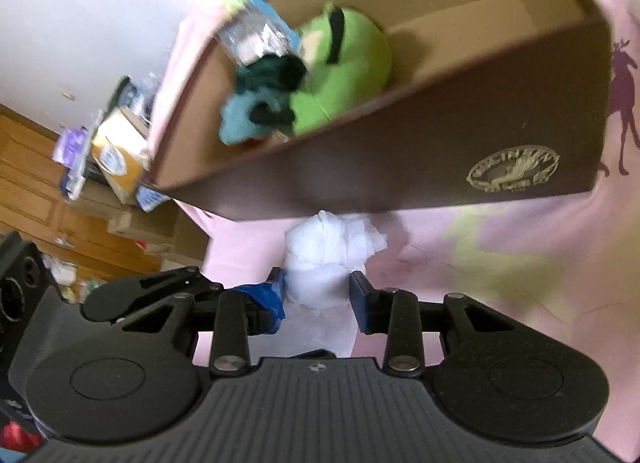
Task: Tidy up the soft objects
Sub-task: 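Carry the white cloth over the box and lower it inside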
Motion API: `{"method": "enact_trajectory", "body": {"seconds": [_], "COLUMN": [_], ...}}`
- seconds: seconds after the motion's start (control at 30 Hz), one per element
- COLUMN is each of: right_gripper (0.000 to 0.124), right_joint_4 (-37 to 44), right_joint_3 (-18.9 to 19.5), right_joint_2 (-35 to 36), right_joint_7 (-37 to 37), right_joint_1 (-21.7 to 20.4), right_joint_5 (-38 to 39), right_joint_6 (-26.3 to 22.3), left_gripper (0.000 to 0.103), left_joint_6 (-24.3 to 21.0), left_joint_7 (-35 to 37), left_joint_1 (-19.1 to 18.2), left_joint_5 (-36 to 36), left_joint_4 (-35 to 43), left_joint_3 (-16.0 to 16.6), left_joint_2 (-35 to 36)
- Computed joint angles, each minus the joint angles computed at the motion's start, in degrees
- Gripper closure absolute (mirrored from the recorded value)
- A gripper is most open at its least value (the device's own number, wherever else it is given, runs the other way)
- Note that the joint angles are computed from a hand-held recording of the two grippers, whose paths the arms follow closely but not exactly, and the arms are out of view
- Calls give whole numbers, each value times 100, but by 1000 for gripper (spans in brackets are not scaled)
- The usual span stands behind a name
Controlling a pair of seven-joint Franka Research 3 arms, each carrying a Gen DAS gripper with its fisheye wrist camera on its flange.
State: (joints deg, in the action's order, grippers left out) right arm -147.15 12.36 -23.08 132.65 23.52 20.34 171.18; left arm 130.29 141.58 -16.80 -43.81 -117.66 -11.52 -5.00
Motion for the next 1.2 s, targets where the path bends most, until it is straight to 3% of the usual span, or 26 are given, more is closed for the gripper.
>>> {"method": "enact_trajectory", "body": {"seconds": [0.23,0.47,0.6,0.77,0.97,1.2], "right_gripper": [106,106,106,106,106,106], "right_joint_4": [-91,197,602,1213,2064,2638], "right_joint_3": [310,741,1015,1328,1991,1496], "right_joint_2": [-702,-752,-332,383,1304,2091], "right_joint_7": [174,357,281,115,351,194], "right_joint_1": [-325,-928,-1396,-1941,-2821,-2314], "right_joint_5": [-310,-844,-1193,-1576,-2580,-3058], "right_joint_6": [-28,354,757,1086,900,364], "left_gripper": [60,60,60,60,60,58], "left_joint_6": [-618,-470,-21,886,1725,1982], "left_joint_7": [790,1421,1744,1903,1375,359], "left_joint_1": [61,92,133,149,214,420], "left_joint_5": [-739,-1468,-1680,-1671,-1009,114], "left_joint_4": [335,576,723,842,1035,1204], "left_joint_3": [202,271,252,146,-9,-205], "left_joint_2": [-202,-251,-183,12,475,983]}}
